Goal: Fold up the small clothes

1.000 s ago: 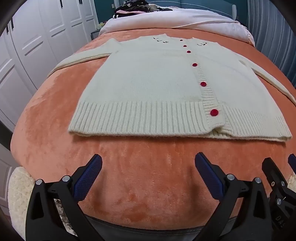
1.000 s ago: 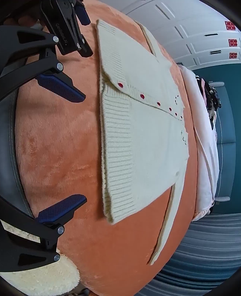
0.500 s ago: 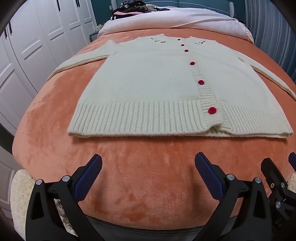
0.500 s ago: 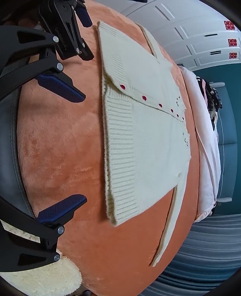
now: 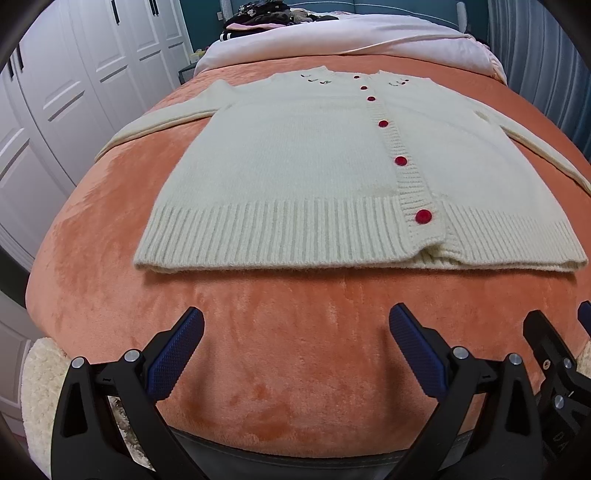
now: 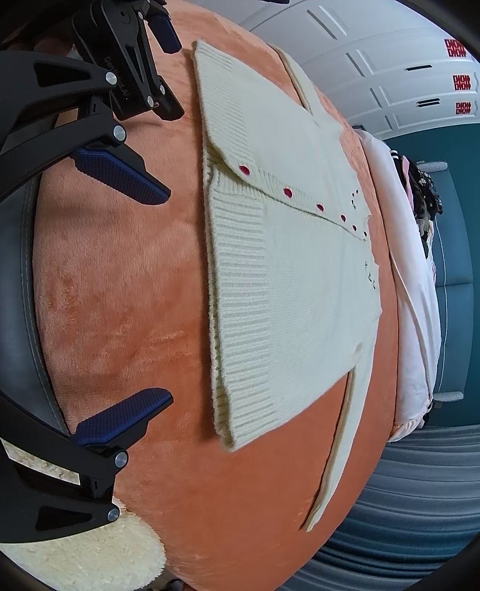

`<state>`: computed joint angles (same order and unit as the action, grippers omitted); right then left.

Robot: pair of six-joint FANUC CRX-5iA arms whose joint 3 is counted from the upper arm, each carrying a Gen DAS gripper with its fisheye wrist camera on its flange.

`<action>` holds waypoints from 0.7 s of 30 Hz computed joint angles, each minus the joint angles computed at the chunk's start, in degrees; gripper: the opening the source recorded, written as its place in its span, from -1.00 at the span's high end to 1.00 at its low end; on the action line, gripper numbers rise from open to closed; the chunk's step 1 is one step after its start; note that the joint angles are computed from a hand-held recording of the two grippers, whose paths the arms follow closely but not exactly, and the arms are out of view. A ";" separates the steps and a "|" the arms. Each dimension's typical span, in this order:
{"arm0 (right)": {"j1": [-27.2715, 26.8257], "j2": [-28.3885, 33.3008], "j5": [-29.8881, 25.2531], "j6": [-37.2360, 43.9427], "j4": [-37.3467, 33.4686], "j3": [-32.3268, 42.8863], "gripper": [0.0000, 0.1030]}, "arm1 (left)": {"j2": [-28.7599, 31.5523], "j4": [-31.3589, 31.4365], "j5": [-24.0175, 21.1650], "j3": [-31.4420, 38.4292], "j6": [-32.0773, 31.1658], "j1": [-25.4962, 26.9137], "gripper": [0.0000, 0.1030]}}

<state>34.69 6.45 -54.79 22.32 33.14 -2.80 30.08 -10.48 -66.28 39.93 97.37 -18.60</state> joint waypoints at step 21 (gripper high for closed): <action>-0.17 0.03 -0.05 0.33 -0.41 0.17 -0.90 | -0.63 -0.50 0.75 -1.10 -0.09 -0.17 -0.90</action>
